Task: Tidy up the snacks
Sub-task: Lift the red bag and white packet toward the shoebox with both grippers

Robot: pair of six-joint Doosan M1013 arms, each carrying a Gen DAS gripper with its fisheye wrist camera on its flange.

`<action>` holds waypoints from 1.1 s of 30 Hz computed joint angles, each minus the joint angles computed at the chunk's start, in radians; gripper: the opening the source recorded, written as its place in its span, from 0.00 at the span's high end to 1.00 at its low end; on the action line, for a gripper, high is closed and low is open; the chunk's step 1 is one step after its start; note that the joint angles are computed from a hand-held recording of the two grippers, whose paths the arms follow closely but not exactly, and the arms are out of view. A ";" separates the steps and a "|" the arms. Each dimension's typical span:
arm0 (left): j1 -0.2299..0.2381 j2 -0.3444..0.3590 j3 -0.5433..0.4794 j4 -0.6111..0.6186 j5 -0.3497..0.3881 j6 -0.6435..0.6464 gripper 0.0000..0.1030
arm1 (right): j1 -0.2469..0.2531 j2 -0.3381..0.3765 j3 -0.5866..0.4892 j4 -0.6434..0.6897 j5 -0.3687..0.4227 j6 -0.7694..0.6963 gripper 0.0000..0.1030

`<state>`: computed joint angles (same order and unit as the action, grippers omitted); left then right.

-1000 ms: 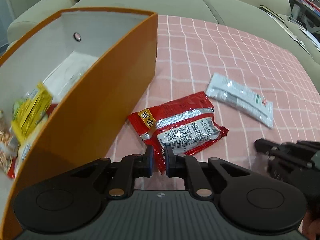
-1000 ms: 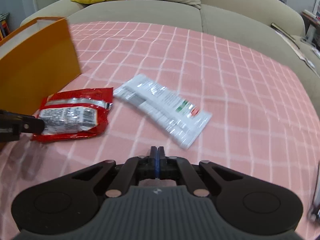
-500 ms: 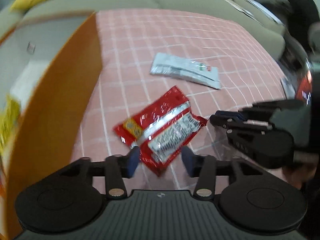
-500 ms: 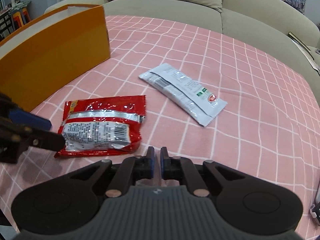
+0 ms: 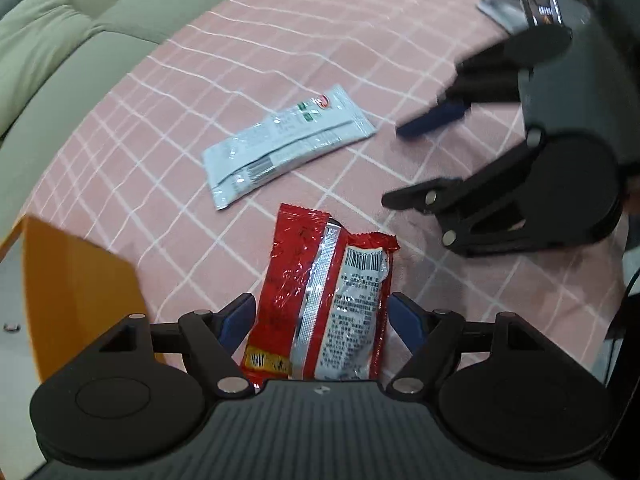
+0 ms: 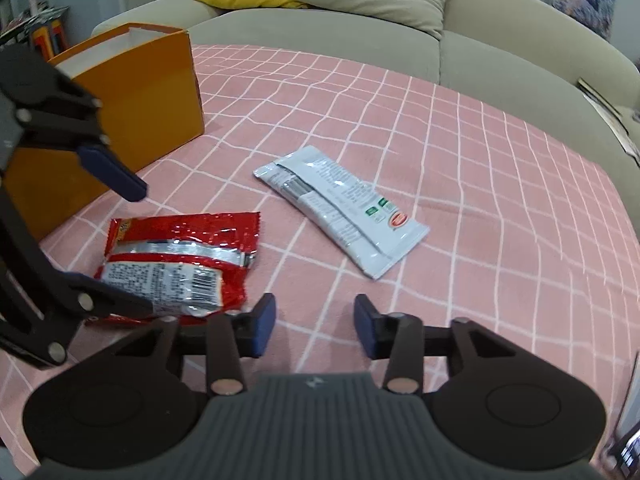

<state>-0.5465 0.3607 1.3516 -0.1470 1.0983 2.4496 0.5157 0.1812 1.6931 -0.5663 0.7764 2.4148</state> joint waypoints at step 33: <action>0.042 0.022 -0.010 0.058 0.028 -0.598 0.19 | -0.135 0.062 -0.057 0.259 -0.131 -0.378 0.42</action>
